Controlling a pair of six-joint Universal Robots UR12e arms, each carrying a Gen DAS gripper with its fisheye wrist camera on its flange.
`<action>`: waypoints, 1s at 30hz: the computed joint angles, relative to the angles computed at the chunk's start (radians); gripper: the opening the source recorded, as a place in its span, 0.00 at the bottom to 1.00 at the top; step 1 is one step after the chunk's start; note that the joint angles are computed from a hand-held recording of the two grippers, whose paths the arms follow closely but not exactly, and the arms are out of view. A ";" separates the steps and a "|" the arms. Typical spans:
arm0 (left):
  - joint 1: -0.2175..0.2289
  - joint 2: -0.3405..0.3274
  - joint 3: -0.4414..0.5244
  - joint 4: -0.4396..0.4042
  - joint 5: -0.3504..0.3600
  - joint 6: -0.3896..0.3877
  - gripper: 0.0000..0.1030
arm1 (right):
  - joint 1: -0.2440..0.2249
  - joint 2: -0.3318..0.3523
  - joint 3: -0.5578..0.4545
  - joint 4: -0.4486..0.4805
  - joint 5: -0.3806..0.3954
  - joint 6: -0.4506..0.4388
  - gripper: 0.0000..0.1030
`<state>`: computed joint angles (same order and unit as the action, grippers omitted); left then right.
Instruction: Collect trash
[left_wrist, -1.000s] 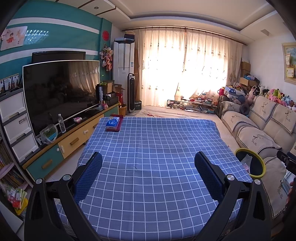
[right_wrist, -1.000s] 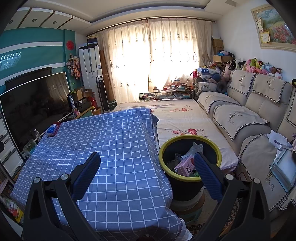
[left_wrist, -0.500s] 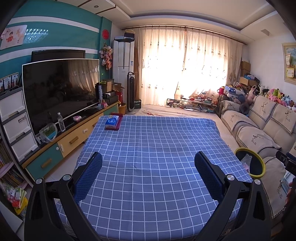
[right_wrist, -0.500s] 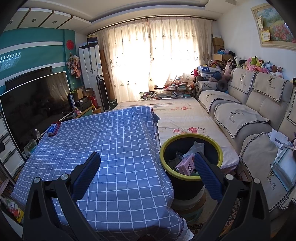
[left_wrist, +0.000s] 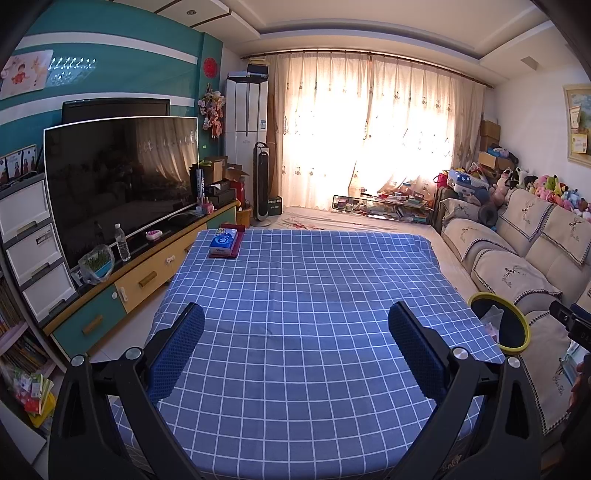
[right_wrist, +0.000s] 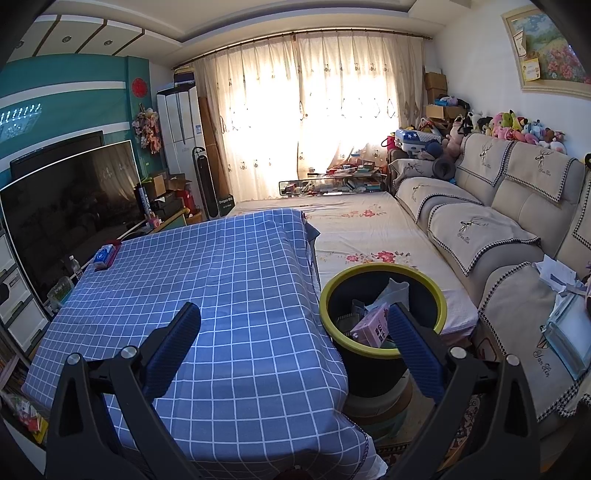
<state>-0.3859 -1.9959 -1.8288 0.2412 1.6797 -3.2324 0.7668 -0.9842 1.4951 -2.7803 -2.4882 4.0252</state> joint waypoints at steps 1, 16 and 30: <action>0.001 0.000 0.000 0.000 -0.002 0.001 0.95 | 0.000 0.001 0.000 0.000 0.000 0.000 0.93; -0.001 -0.004 0.000 -0.006 -0.002 0.001 0.95 | -0.003 0.003 0.001 0.002 0.006 0.006 0.93; -0.002 -0.006 0.000 -0.005 0.001 0.001 0.95 | -0.005 0.003 0.005 -0.002 0.013 0.007 0.93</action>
